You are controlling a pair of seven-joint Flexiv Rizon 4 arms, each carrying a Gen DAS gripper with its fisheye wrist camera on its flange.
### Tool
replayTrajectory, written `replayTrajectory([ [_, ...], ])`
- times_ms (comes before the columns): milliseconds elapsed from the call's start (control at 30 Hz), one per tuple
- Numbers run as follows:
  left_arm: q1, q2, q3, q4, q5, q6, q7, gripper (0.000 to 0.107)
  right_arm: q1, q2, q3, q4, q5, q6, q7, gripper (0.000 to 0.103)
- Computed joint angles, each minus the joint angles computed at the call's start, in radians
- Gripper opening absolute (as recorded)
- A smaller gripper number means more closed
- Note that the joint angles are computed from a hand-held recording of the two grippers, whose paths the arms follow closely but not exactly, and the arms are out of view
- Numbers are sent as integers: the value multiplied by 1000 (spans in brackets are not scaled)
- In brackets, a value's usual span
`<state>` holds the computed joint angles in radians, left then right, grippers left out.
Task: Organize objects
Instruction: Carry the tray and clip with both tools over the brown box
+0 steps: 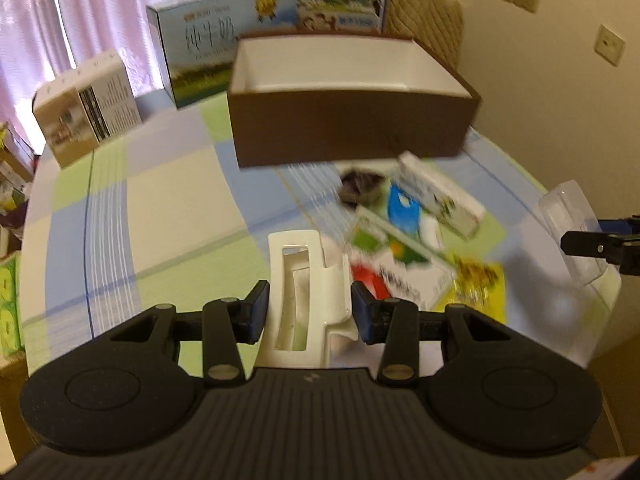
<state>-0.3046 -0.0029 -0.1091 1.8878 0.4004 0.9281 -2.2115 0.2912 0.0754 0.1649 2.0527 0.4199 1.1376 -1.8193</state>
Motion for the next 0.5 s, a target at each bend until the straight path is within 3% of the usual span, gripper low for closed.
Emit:
replayTrajectory([
  [200,1,-124,11,-190,56,-40,-25,38,-23,-158,-13,-232,84,-60,-170,54],
  [500,-47,-373,93,-527,40,-88,28,38,-97,-391,66,-541,68,-94,-245,54],
])
